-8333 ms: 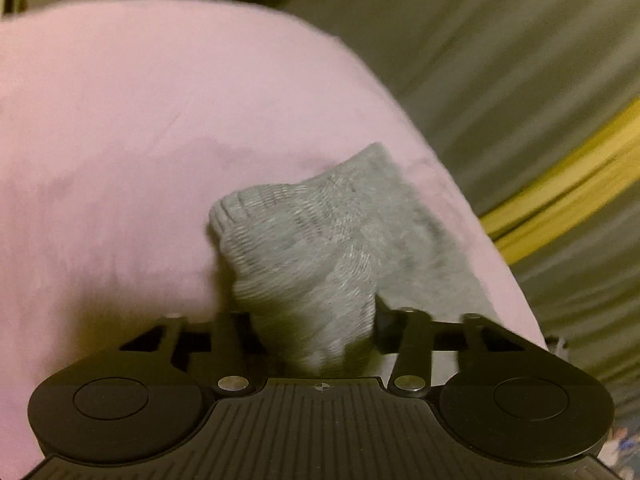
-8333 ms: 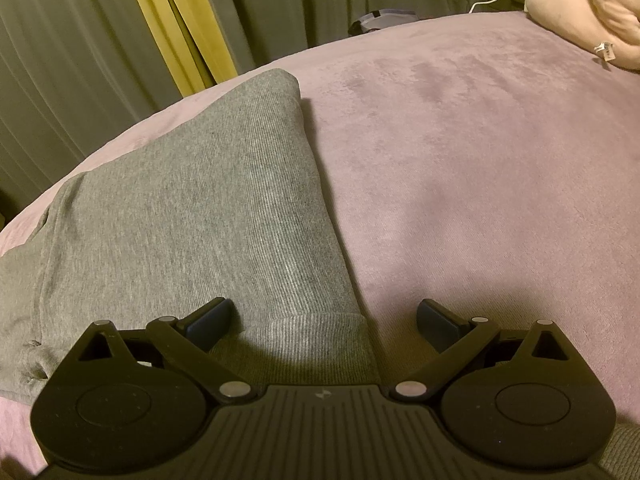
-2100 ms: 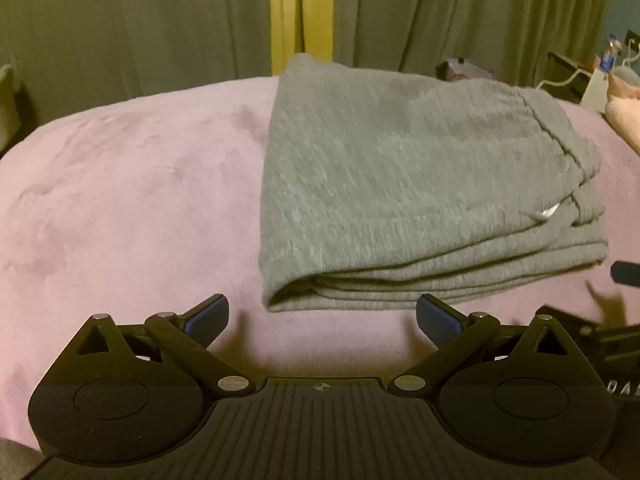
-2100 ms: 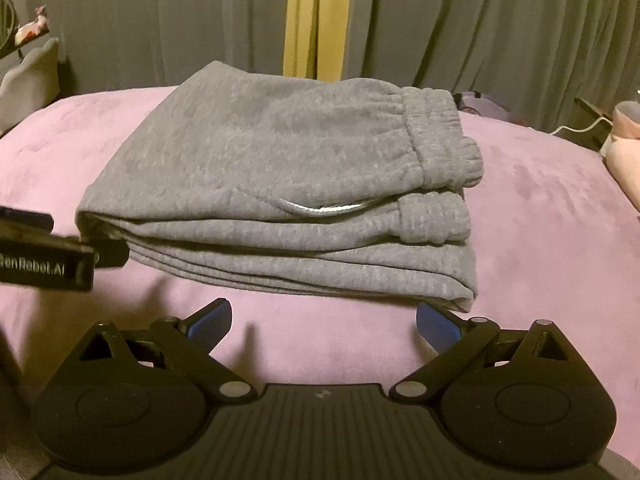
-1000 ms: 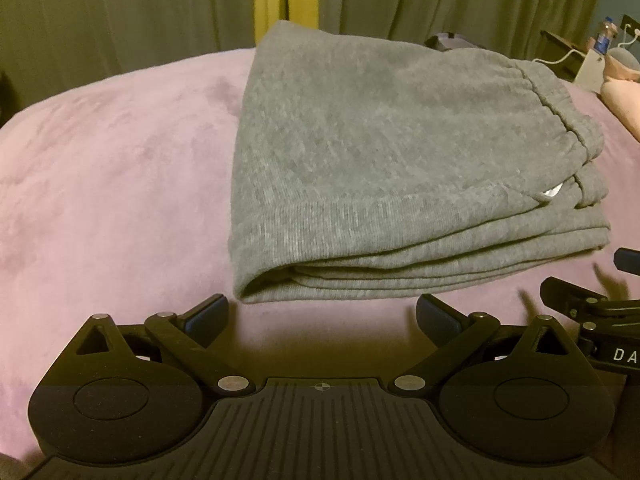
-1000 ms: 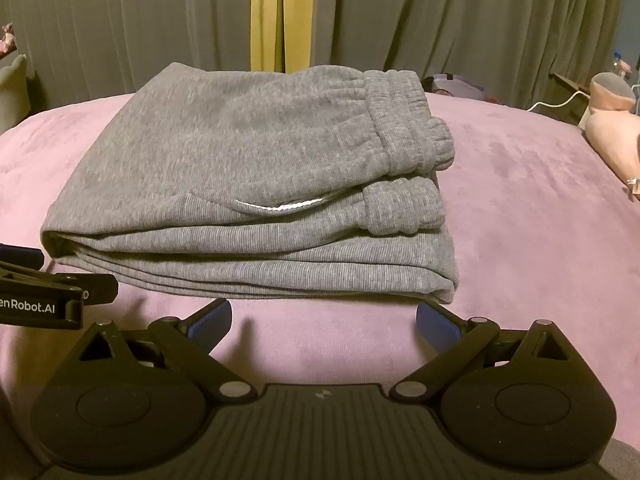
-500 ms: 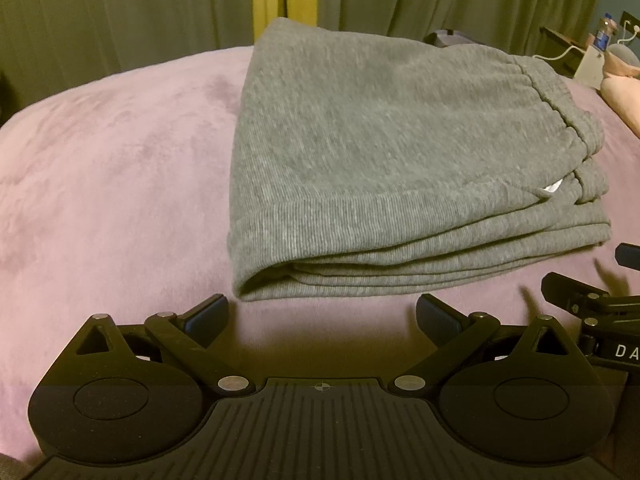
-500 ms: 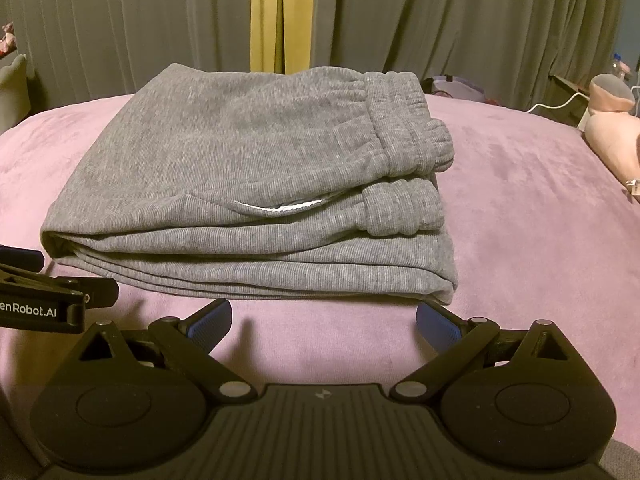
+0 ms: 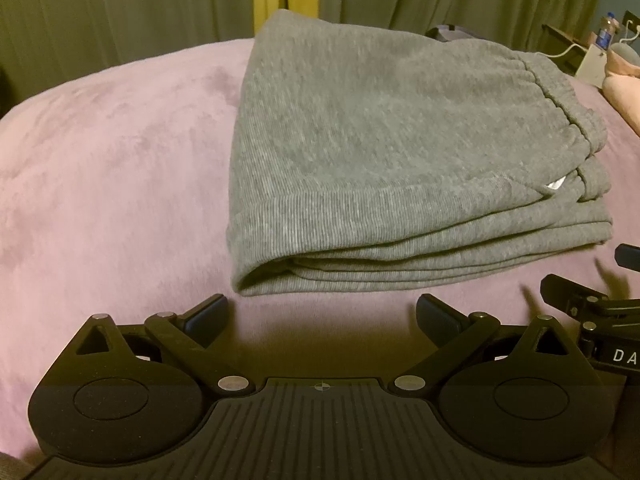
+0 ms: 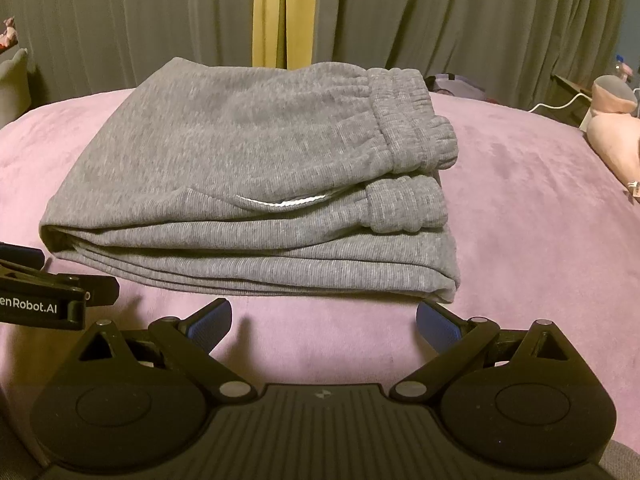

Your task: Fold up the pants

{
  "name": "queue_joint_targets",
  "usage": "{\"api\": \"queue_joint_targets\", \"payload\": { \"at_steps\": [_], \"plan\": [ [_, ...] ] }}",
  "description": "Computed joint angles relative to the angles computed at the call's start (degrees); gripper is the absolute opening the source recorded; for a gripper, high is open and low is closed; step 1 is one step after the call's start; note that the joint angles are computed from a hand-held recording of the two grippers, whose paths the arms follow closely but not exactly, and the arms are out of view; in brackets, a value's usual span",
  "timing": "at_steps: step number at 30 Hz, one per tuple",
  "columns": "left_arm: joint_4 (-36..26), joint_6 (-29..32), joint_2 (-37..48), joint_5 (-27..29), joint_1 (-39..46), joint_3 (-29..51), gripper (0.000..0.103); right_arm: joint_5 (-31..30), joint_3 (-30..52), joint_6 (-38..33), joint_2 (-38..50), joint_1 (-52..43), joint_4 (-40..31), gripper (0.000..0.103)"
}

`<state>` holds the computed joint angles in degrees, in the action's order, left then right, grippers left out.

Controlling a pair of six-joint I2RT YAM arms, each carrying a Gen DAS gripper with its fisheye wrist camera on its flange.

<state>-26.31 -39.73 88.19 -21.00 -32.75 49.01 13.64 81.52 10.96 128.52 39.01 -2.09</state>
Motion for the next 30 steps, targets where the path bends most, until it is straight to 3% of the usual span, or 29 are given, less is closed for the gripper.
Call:
{"api": "queue_joint_targets", "payload": {
  "at_steps": [30],
  "plan": [
    [0.05, -0.07, 1.17, 0.70, -0.17, 0.14, 0.102, 0.34, -0.08, -0.49, 0.20, 0.17, 0.23, 0.099]
  ]
}}
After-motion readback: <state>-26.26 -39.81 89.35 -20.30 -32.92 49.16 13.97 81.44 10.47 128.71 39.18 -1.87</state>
